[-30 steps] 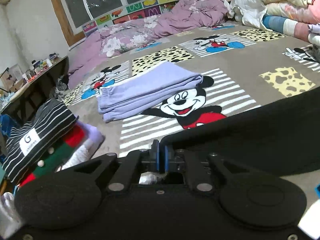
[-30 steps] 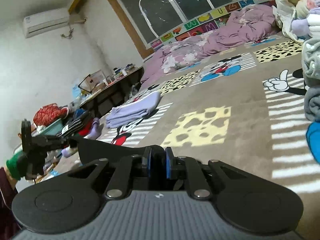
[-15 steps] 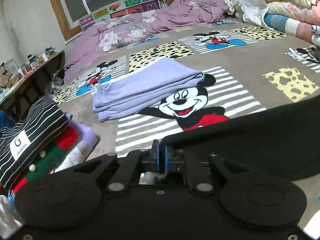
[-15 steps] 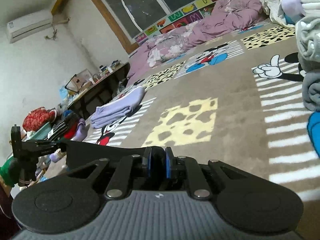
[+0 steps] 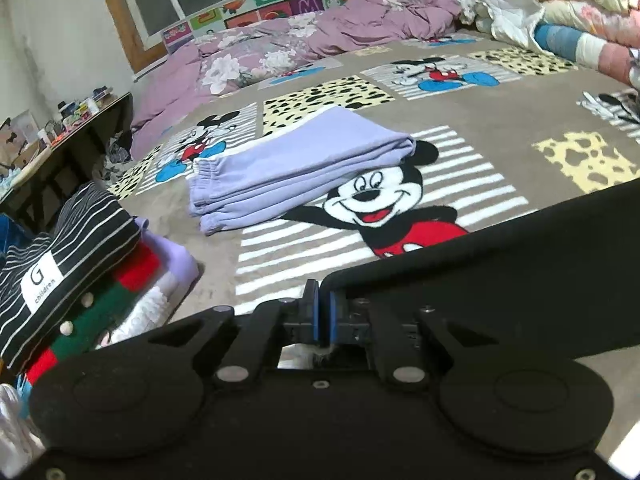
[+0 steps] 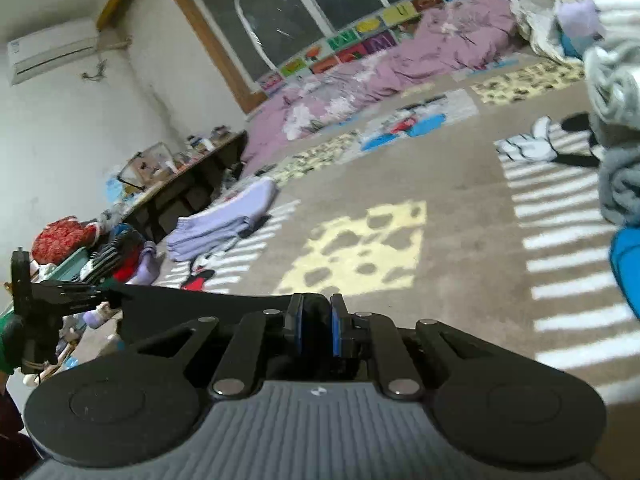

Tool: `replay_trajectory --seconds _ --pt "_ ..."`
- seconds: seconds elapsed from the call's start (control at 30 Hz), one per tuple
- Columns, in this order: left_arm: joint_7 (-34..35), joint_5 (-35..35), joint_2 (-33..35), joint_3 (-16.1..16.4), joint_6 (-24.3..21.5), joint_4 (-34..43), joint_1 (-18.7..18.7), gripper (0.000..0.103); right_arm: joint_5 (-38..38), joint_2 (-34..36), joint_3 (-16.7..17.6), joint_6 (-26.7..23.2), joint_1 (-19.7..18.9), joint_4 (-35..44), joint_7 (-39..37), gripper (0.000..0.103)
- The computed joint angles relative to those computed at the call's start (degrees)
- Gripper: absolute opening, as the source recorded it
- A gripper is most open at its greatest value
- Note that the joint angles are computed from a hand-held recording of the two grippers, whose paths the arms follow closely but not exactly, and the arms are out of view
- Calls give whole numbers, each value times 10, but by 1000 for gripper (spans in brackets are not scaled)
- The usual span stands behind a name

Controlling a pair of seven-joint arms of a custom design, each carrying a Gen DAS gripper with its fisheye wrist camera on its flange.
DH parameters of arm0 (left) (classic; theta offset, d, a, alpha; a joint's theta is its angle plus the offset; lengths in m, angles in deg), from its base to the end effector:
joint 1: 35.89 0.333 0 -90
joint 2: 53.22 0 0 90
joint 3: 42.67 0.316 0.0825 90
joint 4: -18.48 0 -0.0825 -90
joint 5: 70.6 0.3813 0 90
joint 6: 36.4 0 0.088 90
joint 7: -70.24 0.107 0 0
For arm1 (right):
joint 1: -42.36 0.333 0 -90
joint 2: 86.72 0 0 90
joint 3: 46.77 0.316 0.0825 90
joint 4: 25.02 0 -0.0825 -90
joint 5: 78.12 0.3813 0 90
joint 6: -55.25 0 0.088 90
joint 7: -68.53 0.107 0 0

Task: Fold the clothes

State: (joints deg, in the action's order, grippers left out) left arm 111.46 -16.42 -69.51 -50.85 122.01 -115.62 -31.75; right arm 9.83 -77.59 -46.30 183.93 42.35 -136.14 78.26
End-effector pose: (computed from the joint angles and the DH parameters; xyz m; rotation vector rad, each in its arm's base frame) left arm 0.4913 -0.0736 0.5121 -1.6044 1.6094 -0.4604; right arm 0.6189 0.0333 0.4419 -1.6000 1.0531 -0.0037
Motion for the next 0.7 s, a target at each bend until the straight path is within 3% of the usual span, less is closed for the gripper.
replay_trajectory --seconds 0.13,0.27,0.37,0.4,0.57,0.7 --pt "4 -6 1 1 -3 1 -1 5 15 -2 1 11 2 -1 -5 15" --pt "15 -14 6 3 -11 2 -3 5 -22 6 6 54 16 9 13 15" --pt "20 -20 10 5 -11 1 -4 5 -75 18 7 45 19 24 40 15" --pt "21 -21 11 6 -9 1 -4 5 -78 17 9 63 22 21 40 15" --pt "26 -42 11 14 9 -3 -4 5 -38 4 16 95 24 6 -10 15" --pt "26 -89 8 32 47 -16 -2 18 -55 8 14 88 25 7 1 15"
